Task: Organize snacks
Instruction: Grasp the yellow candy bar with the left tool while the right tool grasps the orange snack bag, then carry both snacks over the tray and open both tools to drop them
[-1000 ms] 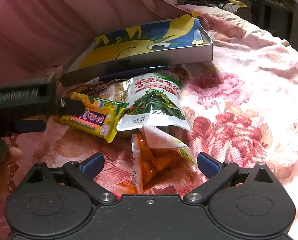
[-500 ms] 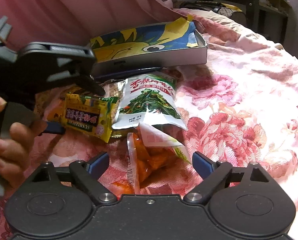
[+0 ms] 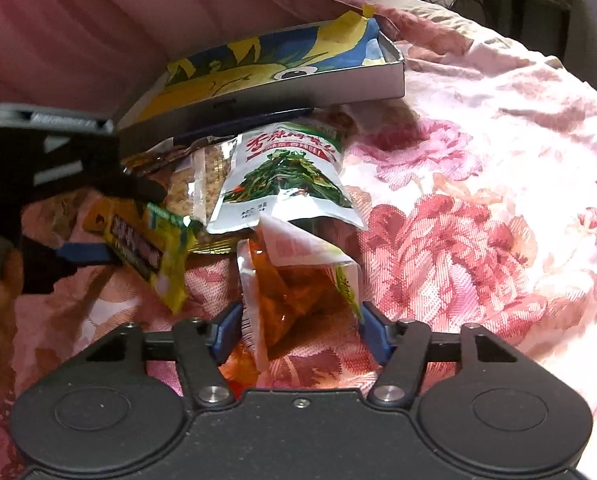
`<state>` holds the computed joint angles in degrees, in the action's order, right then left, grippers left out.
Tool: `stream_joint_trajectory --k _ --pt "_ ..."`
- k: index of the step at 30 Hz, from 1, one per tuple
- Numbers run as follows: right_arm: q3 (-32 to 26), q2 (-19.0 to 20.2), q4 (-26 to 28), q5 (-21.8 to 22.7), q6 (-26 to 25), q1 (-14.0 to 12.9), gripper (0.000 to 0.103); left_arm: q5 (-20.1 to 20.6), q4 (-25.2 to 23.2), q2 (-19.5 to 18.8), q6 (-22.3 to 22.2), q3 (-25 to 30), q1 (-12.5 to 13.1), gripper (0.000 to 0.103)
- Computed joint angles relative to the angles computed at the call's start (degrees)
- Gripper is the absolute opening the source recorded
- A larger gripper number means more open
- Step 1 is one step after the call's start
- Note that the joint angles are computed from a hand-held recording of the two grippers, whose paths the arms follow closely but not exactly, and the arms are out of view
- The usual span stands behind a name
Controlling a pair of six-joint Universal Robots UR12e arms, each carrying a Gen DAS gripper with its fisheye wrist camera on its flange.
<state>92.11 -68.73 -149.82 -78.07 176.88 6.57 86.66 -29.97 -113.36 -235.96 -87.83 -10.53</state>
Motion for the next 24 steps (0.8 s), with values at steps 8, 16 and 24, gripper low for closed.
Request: stream_joint_trajectory --k 8,16,24 --pt "0.96 -1.13 0.65 2.93 -0.08 -0.61 0.041 -1.07 2.24 1.70 -1.78 -2.69 -0.18 0.060" --pt "3.16 -3.84 3.30 7.58 1.16 -2.38 0.040 1.18 5.13 3.75 0.51 -5.05 -1.44 0.058" --pt "6.01 -5.56 -3.72 9.94 0.06 -2.90 0.040 5.50 9.55 6.01 1.25 -7.72 -3.10 0.053"
